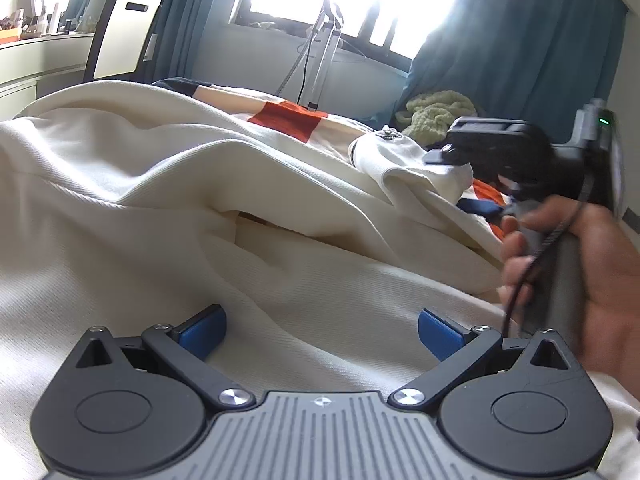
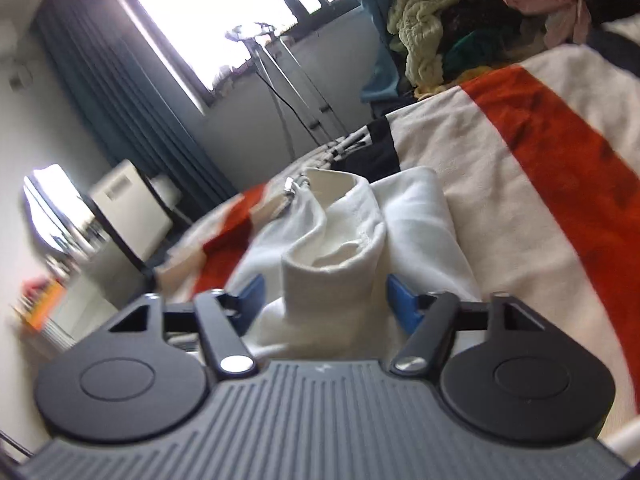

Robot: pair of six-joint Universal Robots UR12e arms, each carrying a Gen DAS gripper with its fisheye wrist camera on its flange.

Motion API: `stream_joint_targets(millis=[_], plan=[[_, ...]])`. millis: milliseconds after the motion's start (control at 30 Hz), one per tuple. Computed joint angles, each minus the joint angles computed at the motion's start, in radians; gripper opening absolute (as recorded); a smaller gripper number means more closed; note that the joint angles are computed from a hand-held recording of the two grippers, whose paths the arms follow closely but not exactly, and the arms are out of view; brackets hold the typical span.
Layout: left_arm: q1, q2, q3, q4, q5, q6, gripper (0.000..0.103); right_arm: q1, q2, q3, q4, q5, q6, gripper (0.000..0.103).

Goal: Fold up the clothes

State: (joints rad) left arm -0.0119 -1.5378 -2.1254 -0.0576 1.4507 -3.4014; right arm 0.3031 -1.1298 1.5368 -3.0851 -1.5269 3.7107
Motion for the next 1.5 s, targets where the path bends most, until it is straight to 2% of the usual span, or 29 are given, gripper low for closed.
stream_joint_targets(millis=[67,100,167,233,333,467,533,667,833,900,967,1100,1267,1400,1467,1500], plan=[[0.003,0.000,-0.003,0.008,-0.006,-0.004,0.103,0.014,0.005,-0.023,0.034,-0.070,-0.076,0.013],[0.004,0.001,-0.005,0.012,-0.009,-0.006,0.103,0.018,0.004,-0.029,0.042,-0.107,-0.101,0.013],[0.004,0.000,-0.006,0.016,-0.010,-0.008,0.103,-0.003,-0.010,-0.012,-0.006,-0.089,-0.067,0.013],[0.005,-0.001,-0.007,0.020,-0.011,-0.012,0.103,-0.025,-0.034,0.004,-0.019,-0.126,-0.074,0.012],[0.006,0.001,-0.011,0.029,-0.014,-0.023,0.103,-0.061,-0.081,0.041,-0.046,-0.241,-0.108,0.012],[0.000,0.000,-0.011,0.036,-0.004,-0.025,0.103,-0.126,-0.137,0.124,-0.114,-0.425,-0.049,0.012],[0.001,0.000,-0.017,0.053,-0.007,-0.028,0.103,-0.164,-0.164,0.181,-0.113,-0.479,-0.010,0.012],[0.002,-0.005,-0.020,0.072,-0.012,-0.033,0.103,-0.220,-0.203,0.305,-0.081,-0.456,0.040,0.012],[-0.012,-0.005,-0.017,0.069,0.016,-0.023,0.103,-0.228,-0.179,0.365,-0.128,-0.422,0.120,0.012],[-0.014,-0.002,-0.015,0.064,0.020,-0.011,0.103,-0.230,-0.176,0.356,-0.161,-0.432,0.110,0.012],[-0.015,0.004,-0.013,0.053,0.026,-0.007,0.103,-0.238,-0.177,0.357,-0.235,-0.434,0.109,0.012],[-0.017,0.023,-0.016,0.055,0.039,-0.014,0.103,-0.263,-0.198,0.379,-0.319,-0.416,0.170,0.012],[-0.019,0.046,-0.025,0.052,0.043,0.019,0.103,-0.292,-0.232,0.424,-0.239,-0.461,0.180,0.012],[-0.024,0.063,-0.028,0.067,0.047,0.046,0.103,-0.301,-0.251,0.438,-0.145,-0.454,0.126,0.013],[-0.029,0.071,-0.031,0.089,0.060,0.074,0.103,-0.297,-0.260,0.435,-0.108,-0.454,0.102,0.019],[-0.032,0.074,-0.034,0.104,0.067,0.089,0.103,-0.289,-0.266,0.431,-0.094,-0.465,0.092,0.026]])
